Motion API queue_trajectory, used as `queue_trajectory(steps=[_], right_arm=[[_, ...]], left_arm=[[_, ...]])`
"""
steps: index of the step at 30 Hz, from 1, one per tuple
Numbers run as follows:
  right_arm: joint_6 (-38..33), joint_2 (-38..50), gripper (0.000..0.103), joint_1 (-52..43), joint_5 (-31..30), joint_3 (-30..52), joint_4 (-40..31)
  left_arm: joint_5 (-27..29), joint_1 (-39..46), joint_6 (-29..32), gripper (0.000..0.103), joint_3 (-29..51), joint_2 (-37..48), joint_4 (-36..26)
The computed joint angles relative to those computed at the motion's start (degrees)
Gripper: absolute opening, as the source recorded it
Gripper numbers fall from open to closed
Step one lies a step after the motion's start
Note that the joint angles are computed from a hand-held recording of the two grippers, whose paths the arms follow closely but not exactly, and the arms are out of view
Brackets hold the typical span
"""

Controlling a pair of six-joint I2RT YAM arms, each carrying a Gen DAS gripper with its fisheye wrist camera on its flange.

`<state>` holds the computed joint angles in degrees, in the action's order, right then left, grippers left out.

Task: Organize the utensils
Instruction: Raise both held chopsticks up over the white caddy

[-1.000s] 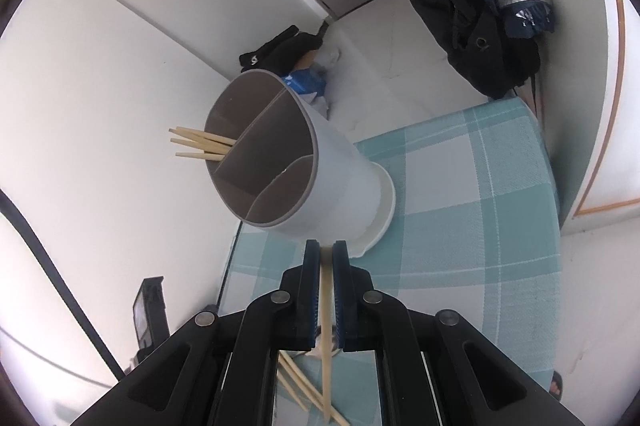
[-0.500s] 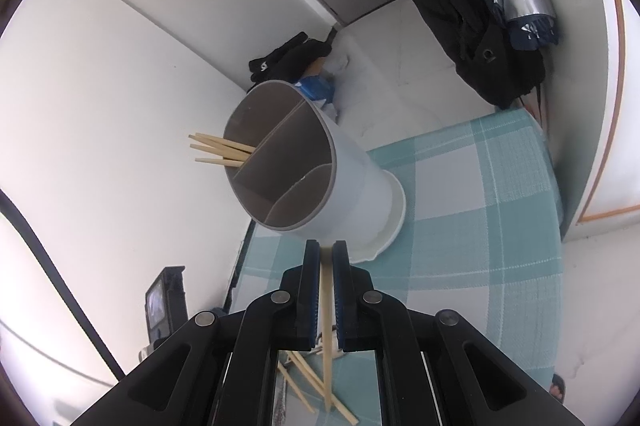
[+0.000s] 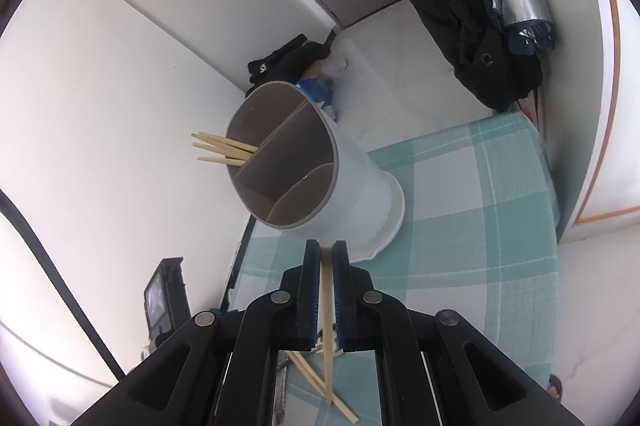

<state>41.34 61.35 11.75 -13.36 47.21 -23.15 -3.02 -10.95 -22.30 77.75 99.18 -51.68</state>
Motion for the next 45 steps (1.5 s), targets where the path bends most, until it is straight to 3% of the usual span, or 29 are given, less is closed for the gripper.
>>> queue_trajectory(steps=[16,25,33,45], right_arm=[[-3.55,-0.87,0.006,8.06,9.9,2.09,-1.49],[-3.88,-3.42,0.005,16.52,21.11,3.04,-3.93],[1.79,-6.67,0.005,24.25,32.66,3.27,-8.38],[6.56,-9.48,0.005,32.82,43.56,6.75,-17.64]], left_arm=[[12.54,2.32,4.85,0.003,-7.14,-16.43,14.95],[16.01,1.48,7.77,0.003,-10.59,-26.86,23.57],[18.56,0.96,11.04,0.003,-8.66,-29.71,23.92],[19.81,-1.29,12.53,0.003,-5.85,-33.57,21.72]])
